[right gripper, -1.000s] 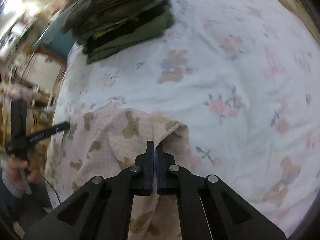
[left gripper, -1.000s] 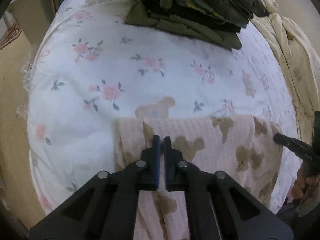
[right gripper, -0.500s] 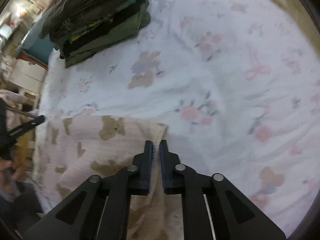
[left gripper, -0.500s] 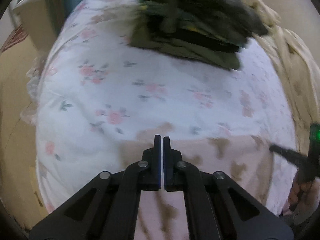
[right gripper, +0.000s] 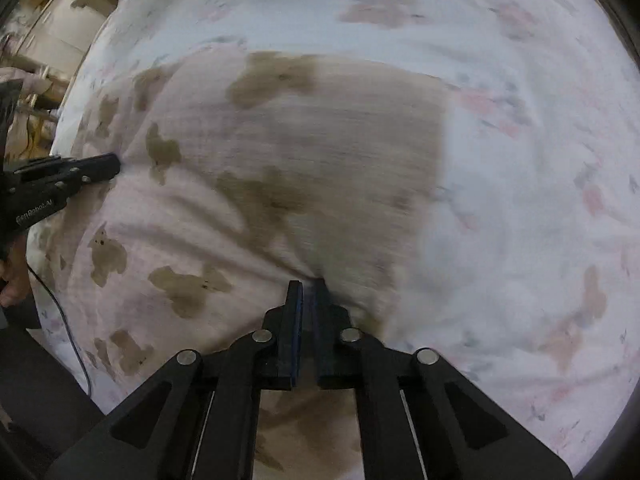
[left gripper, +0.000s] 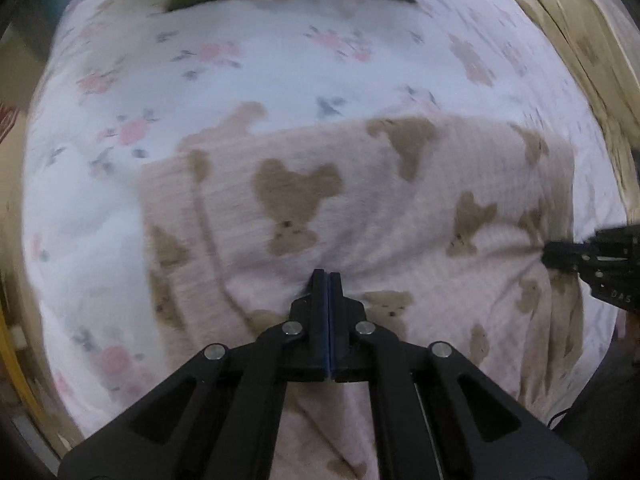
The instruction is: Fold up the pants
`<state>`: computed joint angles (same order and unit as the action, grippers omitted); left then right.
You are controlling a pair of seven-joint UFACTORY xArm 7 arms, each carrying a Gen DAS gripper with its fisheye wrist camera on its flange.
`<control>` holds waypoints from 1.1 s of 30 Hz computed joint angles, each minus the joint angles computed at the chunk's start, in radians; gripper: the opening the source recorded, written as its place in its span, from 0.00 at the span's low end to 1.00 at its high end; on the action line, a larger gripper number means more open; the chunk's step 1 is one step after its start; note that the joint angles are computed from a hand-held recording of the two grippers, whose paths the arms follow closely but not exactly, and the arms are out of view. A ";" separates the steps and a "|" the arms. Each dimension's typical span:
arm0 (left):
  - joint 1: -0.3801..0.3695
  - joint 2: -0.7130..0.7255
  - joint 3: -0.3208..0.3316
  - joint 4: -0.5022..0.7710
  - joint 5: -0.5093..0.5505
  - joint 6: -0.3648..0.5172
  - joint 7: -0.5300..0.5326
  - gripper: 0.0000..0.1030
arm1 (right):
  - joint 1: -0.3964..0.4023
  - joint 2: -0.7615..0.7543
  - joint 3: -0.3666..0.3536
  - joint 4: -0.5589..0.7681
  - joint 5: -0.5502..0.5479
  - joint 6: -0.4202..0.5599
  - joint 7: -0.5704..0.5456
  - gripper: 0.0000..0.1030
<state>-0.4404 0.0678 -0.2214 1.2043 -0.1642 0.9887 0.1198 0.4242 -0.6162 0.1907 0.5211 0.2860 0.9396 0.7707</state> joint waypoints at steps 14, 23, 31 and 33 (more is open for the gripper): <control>-0.019 -0.127 -0.008 -0.146 -0.114 0.124 0.159 0.01 | 0.139 0.115 0.010 0.042 0.133 -0.089 -0.066 0.10; -0.022 -0.213 -0.010 -0.214 -0.057 0.162 0.189 0.01 | 0.190 0.020 0.048 0.004 0.151 -0.009 -0.008 0.11; -0.022 -0.271 -0.006 -0.198 -0.054 0.104 0.107 0.27 | 0.077 -0.321 0.082 -0.082 0.039 0.012 0.166 0.20; -0.009 -0.276 -0.003 -0.205 -0.042 0.051 0.059 0.45 | 0.035 -0.389 0.106 -0.102 0.011 0.036 0.262 0.50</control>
<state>-0.4496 -0.2082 -0.2240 0.9996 -0.2061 1.0401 0.1792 0.4596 -1.0057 0.2966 0.4190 0.2969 0.9758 1.0328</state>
